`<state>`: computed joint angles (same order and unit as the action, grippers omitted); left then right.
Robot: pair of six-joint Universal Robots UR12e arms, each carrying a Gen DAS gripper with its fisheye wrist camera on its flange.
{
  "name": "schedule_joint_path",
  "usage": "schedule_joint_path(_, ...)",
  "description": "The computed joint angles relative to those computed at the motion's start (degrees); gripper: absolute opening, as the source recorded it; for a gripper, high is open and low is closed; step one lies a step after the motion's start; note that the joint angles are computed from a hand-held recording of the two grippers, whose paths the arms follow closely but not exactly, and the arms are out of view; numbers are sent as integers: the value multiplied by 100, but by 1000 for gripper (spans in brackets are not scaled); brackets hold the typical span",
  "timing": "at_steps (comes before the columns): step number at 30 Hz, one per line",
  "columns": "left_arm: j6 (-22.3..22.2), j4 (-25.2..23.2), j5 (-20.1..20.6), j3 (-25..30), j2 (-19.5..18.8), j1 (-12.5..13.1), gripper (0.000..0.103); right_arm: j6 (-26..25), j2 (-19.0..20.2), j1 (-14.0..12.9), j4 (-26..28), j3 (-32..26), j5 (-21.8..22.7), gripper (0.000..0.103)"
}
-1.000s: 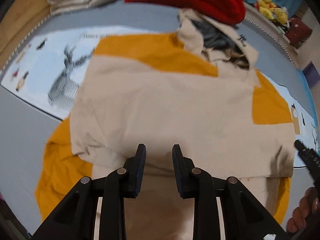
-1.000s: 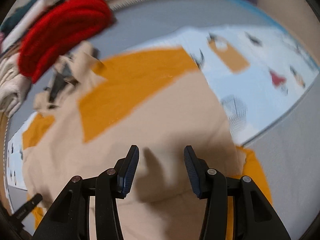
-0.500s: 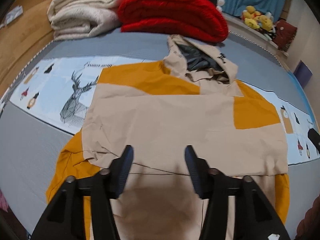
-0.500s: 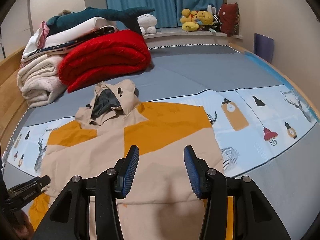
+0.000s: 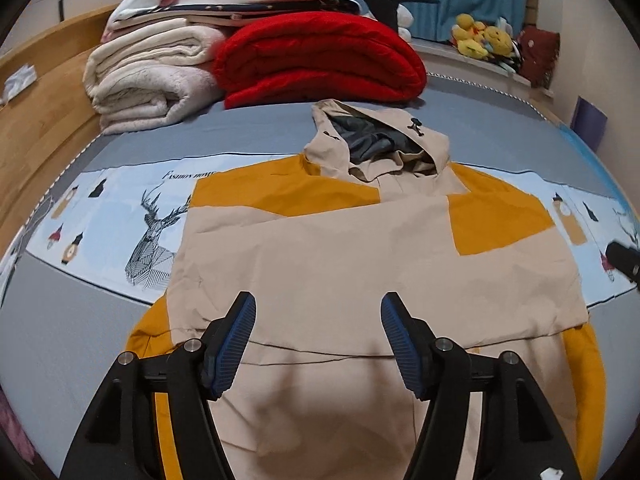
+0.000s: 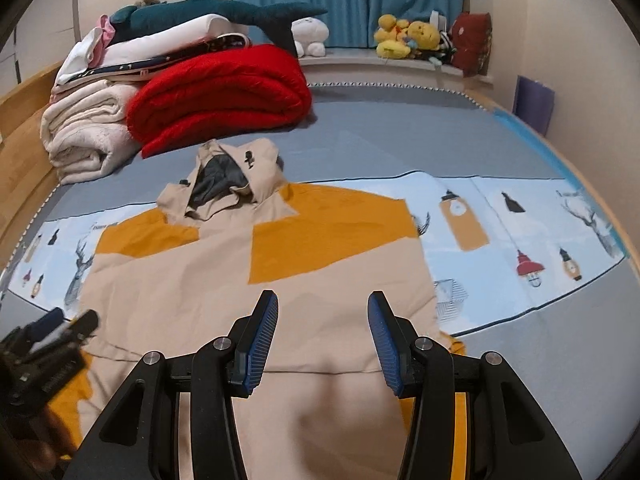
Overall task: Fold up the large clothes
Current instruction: 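Move the left gripper to the dark-lined hood and grasp it, then lift the hood with the left gripper and flip it onto the jacket body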
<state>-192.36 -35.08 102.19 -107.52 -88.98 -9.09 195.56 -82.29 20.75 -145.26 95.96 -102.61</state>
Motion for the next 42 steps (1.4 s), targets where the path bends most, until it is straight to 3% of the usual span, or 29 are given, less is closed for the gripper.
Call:
schedule_joint_path(4,-58,64,-158,-10,-7,128,62,-270,77,40,-26,-85,-274,48)
schedule_joint_path(8,-43,177,62,40,-102,176,61,-279,117,-60,58,-179,-210,48)
schedule_joint_path(12,79,263,54,78,-183,228,52,-319,139,-189,255,-239,-152,47)
schedule_joint_path(14,195,305,2,86,-224,250,43,-317,147,-256,362,-263,-82,42)
schedule_joint_path(18,425,196,-226,185,-327,324,21,-194,146,-433,569,-284,184,14)
schedule_joint_path(21,518,154,-426,370,-475,404,19,-86,148,-515,699,-302,232,11)
schedule_joint_path(26,527,-140,-779,1291,-1140,577,19,-75,212,-536,1127,-383,51,11)
schedule_joint_path(30,557,-407,-814,2150,-1786,625,20,-82,244,-573,1383,-374,-33,13)
schedule_joint_path(32,504,-665,-934,2664,-2156,668,20,15,272,-592,1517,-389,-151,15)
schedule_joint_path(35,313,-1226,-1035,3542,-2782,735,31,126,293,-627,1637,-384,-147,25)
schedule_joint_path(37,320,-1523,-1097,3997,-3116,755,39,46,312,-622,1666,-383,-146,26)
schedule_joint_path(42,32,-2460,-1001,4918,-3782,782,41,-125,331,-592,1660,-353,-201,26)
